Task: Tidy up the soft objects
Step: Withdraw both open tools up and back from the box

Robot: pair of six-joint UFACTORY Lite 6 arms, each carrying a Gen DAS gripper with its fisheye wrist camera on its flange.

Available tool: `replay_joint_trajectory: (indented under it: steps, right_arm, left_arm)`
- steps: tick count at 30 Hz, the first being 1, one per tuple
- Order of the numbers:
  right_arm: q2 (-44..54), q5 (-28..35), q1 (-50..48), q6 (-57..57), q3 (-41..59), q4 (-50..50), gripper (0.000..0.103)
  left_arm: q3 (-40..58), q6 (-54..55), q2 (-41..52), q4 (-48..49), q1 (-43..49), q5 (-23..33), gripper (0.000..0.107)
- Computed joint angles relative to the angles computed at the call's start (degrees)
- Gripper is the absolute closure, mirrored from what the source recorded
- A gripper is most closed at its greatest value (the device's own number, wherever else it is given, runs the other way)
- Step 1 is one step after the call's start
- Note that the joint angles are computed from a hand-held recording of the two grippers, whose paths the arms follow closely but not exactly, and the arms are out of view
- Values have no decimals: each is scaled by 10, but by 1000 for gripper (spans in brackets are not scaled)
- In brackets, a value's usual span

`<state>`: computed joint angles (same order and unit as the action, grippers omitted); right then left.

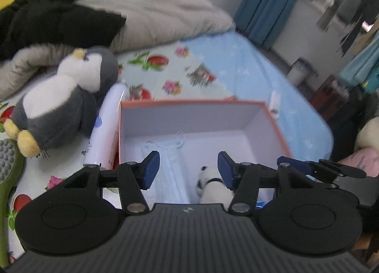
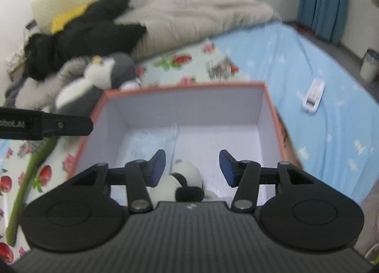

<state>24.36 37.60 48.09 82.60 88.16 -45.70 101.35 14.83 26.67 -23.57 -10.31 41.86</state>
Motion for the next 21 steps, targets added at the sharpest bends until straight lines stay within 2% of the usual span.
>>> replay_joint_trajectory:
  steps: [6, 11, 17, 21]
  right_arm:
    - [-116, 90, 86, 84, -46, -79, 50]
    - [-173, 196, 188, 126, -44, -123, 50]
    - [-182, 334, 315, 159, -16, -161, 50]
    - [-170, 397, 378, 185, -3, -177, 50]
  left_arm:
    - [-128, 67, -198, -65, 15, -10, 47]
    - [-190, 75, -338, -80, 20, 8, 47]
    - [-268, 91, -495, -102, 44, 45, 47]
    - [-319, 95, -583, -107, 66, 70, 47]
